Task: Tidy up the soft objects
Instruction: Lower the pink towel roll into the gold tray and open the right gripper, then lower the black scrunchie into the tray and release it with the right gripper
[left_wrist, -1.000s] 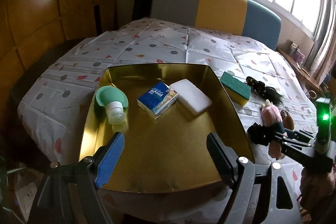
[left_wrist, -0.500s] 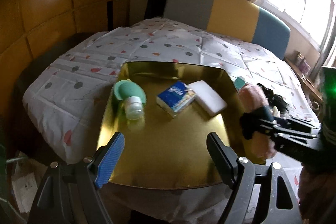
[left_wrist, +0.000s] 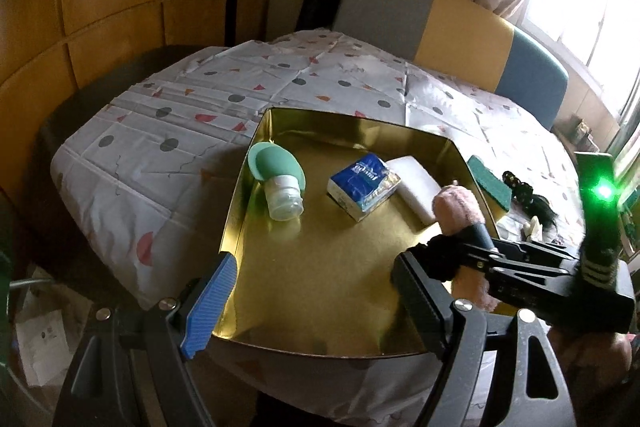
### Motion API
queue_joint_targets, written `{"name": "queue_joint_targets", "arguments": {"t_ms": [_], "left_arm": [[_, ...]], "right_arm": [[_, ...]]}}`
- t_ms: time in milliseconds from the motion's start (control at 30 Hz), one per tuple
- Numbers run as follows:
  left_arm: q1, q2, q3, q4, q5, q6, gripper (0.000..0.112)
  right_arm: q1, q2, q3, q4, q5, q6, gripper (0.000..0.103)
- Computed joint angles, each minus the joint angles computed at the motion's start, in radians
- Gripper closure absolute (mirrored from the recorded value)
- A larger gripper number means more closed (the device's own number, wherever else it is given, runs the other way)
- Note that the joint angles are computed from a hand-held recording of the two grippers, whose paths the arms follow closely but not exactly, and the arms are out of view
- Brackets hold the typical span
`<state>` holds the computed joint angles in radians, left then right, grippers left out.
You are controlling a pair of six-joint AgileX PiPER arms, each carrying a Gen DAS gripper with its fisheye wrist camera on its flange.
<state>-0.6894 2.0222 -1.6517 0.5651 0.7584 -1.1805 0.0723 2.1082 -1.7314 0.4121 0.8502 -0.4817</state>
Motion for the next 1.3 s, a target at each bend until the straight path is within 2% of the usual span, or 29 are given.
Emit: {"name": "queue_joint_targets", "arguments": {"t_ms": [100, 167, 233, 333, 400, 433, 467, 500, 533, 600, 633, 767, 867, 967, 1133, 1233, 1300], "left_arm": [[-0.001, 0.011, -0.02, -0.02, -0.009, 0.03, 0.03], [-0.007, 0.035, -0.06, -0.042, 0.009, 0.058, 0.03], [-0.013, 0.049, -0.081, -0.054, 0.012, 0.071, 0.03], [-0.024, 0.063, -0.107, -0.061, 0.026, 0.092, 0.03], [-0.029, 0.064, -0.113, -0.058, 0.035, 0.096, 0.03], [-0.029, 0.062, -0.112, -0.06, 0.037, 0.095, 0.03], [-0.03, 0.058, -0.109, -0.057, 0.037, 0.089, 0.03], [-0.031, 0.057, -0.109, -0.052, 0.04, 0.086, 0.03], [-0.031, 0.056, -0.111, -0.051, 0.044, 0.088, 0.03], [-0.031, 0.048, -0.104, -0.042, 0.043, 0.075, 0.03], [-0.03, 0.046, -0.102, -0.04, 0.043, 0.073, 0.03], [-0.029, 0.033, -0.089, -0.031, 0.036, 0.06, 0.03], [-0.028, 0.024, -0.078, -0.025, 0.034, 0.052, 0.03], [-0.028, 0.01, -0.062, -0.007, 0.035, 0.035, 0.03], [-0.022, 0.002, -0.055, 0.003, 0.043, 0.033, 0.03], [-0.021, -0.003, -0.05, -0.004, 0.041, 0.035, 0.03], [-0.026, -0.012, -0.04, 0.015, 0.043, 0.022, 0.03]], "right_arm": [[-0.034, -0.06, 0.056, 0.051, -0.016, -0.058, 0.069], [-0.06, -0.064, 0.047, 0.072, 0.018, -0.067, 0.068], [-0.078, -0.089, 0.074, 0.044, -0.024, -0.037, 0.065], [-0.116, -0.049, 0.017, 0.098, 0.069, -0.04, 0.063], [-0.115, -0.051, 0.022, 0.106, 0.065, -0.058, 0.063], [-0.112, -0.047, 0.018, 0.111, 0.075, -0.067, 0.066], [-0.109, -0.047, 0.018, 0.116, 0.079, -0.078, 0.079], [-0.095, -0.06, 0.037, 0.088, 0.048, -0.073, 0.086], [-0.084, -0.068, 0.05, 0.055, 0.018, -0.061, 0.087], [-0.101, -0.047, 0.019, 0.108, 0.072, -0.071, 0.087], [-0.116, -0.028, -0.008, 0.146, 0.119, -0.07, 0.085], [-0.104, -0.031, 0.002, 0.167, 0.126, -0.087, 0.064], [-0.067, -0.036, 0.023, 0.167, 0.13, -0.11, 0.064], [-0.027, -0.052, 0.057, 0.142, 0.095, -0.118, 0.064], [0.003, -0.052, 0.052, 0.05, 0.055, -0.041, 0.064], [0.027, -0.003, -0.015, -0.016, 0.077, 0.035, 0.049], [0.055, -0.003, -0.003, -0.07, 0.054, 0.044, 0.048]]}}
